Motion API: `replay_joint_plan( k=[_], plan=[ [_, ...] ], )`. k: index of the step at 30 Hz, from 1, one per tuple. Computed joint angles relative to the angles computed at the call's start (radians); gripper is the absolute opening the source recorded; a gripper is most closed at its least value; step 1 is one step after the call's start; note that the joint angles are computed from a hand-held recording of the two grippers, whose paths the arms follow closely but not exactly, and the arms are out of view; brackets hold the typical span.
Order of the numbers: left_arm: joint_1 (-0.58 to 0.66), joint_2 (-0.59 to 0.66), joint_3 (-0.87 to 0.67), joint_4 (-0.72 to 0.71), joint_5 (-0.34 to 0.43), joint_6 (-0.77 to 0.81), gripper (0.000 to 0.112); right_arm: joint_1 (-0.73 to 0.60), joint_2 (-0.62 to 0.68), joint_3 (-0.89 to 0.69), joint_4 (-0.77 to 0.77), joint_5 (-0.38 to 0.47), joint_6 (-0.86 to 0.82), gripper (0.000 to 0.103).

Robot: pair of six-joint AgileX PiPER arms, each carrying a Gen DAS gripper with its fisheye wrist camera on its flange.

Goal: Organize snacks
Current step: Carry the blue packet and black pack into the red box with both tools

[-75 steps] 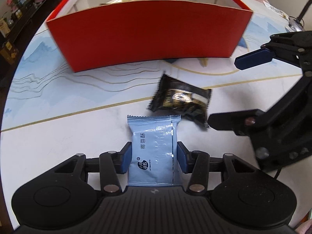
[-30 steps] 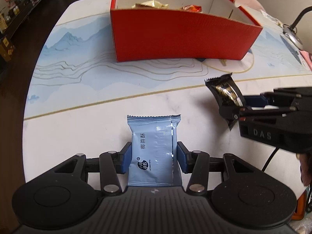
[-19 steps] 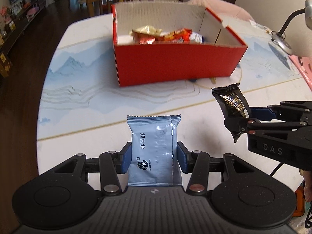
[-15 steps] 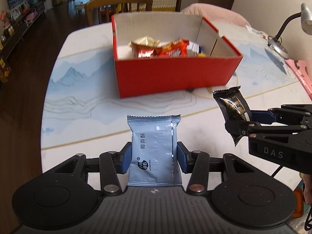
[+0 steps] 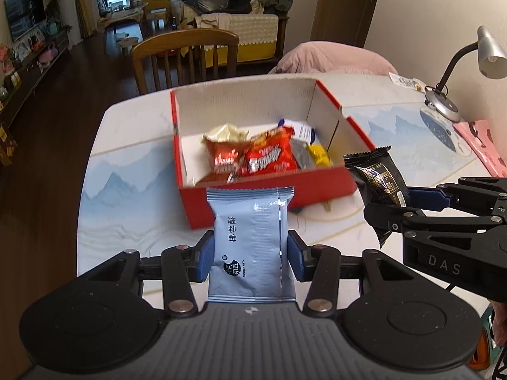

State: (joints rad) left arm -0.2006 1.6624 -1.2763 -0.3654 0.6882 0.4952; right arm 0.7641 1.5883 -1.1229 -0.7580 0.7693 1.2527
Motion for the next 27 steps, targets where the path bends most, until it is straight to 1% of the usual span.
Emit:
replay_joint_plan(
  k=[8, 14, 19, 22, 25, 27],
  plan=[
    [-0.073, 0.136, -0.221, 0.119, 0.041, -0.159, 0.047, -0.157, 0.041, -0.081, 0.097, -0.086, -0.219, 0.034],
    [-0.107, 0.289, -0.439, 0.2, 0.114, -0.281, 0.047, -0.271, 0.11, -0.167, 0.212, -0.127, -0.404, 0.034],
    [-0.124, 0.42, -0.624, 0.259, 0.183, -0.349, 0.047, -0.349, 0.187, -0.245, 0.317, -0.141, -0.545, 0.034],
    [-0.131, 0.499, -0.737, 0.294, 0.226, -0.388, 0.047, -0.376, 0.239, -0.29, 0.352, -0.135, -0.596, 0.035],
    [-0.136, 0.587, -0.865, 0.32, 0.284, -0.417, 0.047, -0.397, 0.288, -0.328, 0.386, -0.13, -0.638, 0.035],
    [-0.139, 0.653, -0.969, 0.333, 0.338, -0.428, 0.047, -0.41, 0.327, -0.358, 0.411, -0.124, -0.669, 0.035]
  ],
)
